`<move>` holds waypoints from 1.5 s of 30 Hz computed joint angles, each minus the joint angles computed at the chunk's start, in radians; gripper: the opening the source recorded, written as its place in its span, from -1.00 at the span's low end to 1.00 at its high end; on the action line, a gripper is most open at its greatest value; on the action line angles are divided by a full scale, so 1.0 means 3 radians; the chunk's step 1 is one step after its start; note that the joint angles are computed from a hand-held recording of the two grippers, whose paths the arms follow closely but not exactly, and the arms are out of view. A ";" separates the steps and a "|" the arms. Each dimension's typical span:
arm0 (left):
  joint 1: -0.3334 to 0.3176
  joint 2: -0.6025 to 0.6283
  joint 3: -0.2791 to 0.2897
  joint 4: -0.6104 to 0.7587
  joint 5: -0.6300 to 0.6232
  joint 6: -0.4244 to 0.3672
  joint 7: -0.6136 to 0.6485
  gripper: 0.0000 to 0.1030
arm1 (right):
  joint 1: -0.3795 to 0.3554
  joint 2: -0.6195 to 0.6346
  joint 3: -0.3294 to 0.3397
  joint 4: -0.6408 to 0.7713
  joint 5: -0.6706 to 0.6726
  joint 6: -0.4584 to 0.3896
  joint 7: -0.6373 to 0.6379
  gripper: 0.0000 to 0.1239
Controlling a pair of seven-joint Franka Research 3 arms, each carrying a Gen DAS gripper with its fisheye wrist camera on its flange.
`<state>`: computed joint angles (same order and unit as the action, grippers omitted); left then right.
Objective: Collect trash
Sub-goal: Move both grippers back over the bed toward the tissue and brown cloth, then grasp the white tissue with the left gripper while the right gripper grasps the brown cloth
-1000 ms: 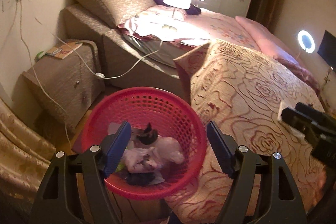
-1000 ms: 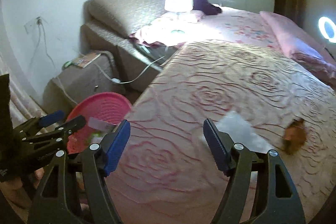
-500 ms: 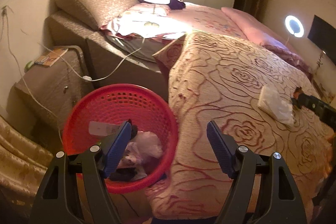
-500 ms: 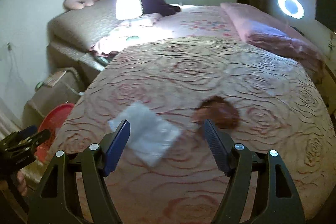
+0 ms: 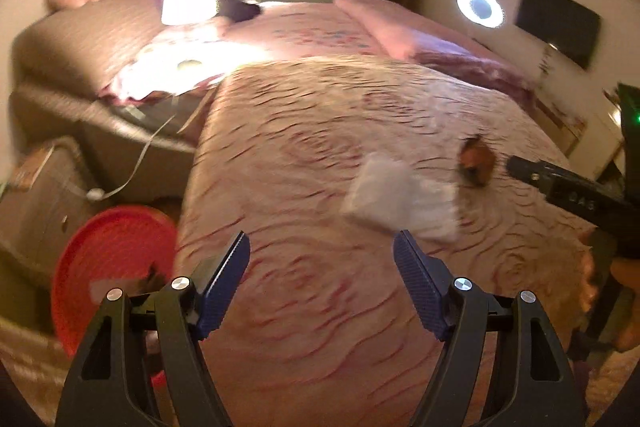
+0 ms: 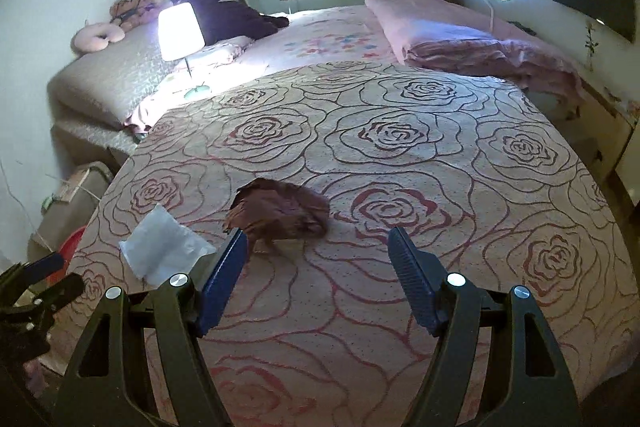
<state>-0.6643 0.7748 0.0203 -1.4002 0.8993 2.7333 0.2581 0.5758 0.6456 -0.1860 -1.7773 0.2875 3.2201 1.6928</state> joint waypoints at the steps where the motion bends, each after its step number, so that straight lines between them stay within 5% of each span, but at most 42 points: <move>1: 0.0030 0.0094 -0.0054 0.0151 -0.0053 -0.0038 0.0132 0.39 | -0.0023 -0.0003 0.0022 -0.0004 0.0006 0.0009 -0.0002 0.13; 9: 0.0175 0.0763 -0.0355 0.1119 -0.0784 -0.0230 0.1185 0.33 | -0.0176 -0.0005 0.0147 -0.0003 0.0060 0.0004 0.0001 0.13; 11: 0.0202 0.0956 -0.0438 0.1402 -0.0993 -0.0346 0.1451 0.04 | -0.0198 0.0004 0.0169 0.0007 0.0060 0.0000 -0.0006 0.13; 17: 0.0081 0.1062 -0.0242 0.1578 -0.1190 -0.0371 0.1584 -0.47 | -0.0205 0.0028 0.0203 0.0033 0.0037 -0.0032 -0.0026 0.13; 27: 0.0043 0.0607 -0.0065 0.0741 -0.1121 0.0104 0.1181 -0.74 | -0.0195 0.0061 0.0229 0.0072 -0.0012 -0.0057 -0.0070 0.13; 36: -0.0156 0.0035 0.0291 -0.0121 -0.0475 0.0274 0.0228 -0.75 | -0.0194 0.0157 0.0272 0.0269 -0.0117 -0.0243 -0.0109 0.23; 45: -0.0010 -0.0148 0.0186 -0.0379 -0.0052 0.0276 -0.0292 -0.75 | -0.0088 0.0498 0.0073 0.0903 -0.0401 -0.0645 0.0134 0.26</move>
<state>-0.6673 0.7303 0.0762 -1.5139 0.8836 2.8162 0.1704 0.5494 0.7950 -0.1640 -1.5065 0.1672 3.0266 1.7329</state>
